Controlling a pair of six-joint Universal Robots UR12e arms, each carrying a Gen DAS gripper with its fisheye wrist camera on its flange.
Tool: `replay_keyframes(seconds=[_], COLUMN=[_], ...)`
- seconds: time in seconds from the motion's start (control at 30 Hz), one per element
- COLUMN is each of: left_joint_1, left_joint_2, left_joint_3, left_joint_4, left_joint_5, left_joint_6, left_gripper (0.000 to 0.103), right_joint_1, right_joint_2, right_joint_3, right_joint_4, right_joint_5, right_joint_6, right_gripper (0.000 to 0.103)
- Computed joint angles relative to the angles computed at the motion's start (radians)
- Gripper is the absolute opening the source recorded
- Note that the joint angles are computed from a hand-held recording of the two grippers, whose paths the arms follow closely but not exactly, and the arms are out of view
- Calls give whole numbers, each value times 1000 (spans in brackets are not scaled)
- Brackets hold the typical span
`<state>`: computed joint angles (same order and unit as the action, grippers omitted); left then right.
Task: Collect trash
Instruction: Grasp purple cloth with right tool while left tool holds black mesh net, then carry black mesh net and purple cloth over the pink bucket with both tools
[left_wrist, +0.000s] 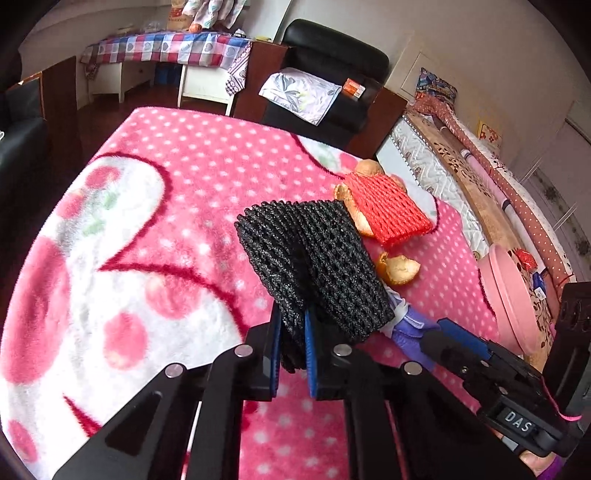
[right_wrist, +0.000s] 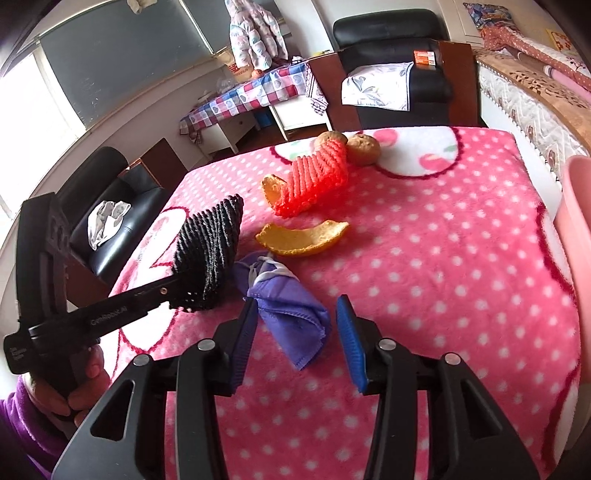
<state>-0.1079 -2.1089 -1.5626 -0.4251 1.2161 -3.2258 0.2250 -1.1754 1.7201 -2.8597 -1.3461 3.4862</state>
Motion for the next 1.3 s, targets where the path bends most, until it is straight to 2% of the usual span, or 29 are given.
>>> replay_keyframes(seconds=[0.1,0.13,0.2,0.3,0.43,0.93,1.3], left_joint_1=[5,6,8,10,12,-6,-34], left_joint_2=[9,12,19,28,41,76,86], left_joint_3=[-8,-12,-19,-28,-42,-78,-71], left_joint_4=[9,15,24,31,39,77,78], left_joint_5=[-4,-3,0,-1,-7,-21,-12], left_joint_6=[-1,0,2,5,10,55,95], left_gripper=[10,10,10,10,10,10,10], right_joint_1=[0,0,-4,-2,4,9,-13], right_joint_2=[-1,-3,-8,-18,-33,-115,-156], right_joint_3=[1,2,9,18,34,128,183], right_joint_4=[2,4,-4,-2,-23,-146,-226], right_joint_5=[-2,-4,6,-5,-19,-102,-129], right_joint_6=[7,10,22,12,-6,37,79], right_gripper=[42,35,31,18,13,12,12])
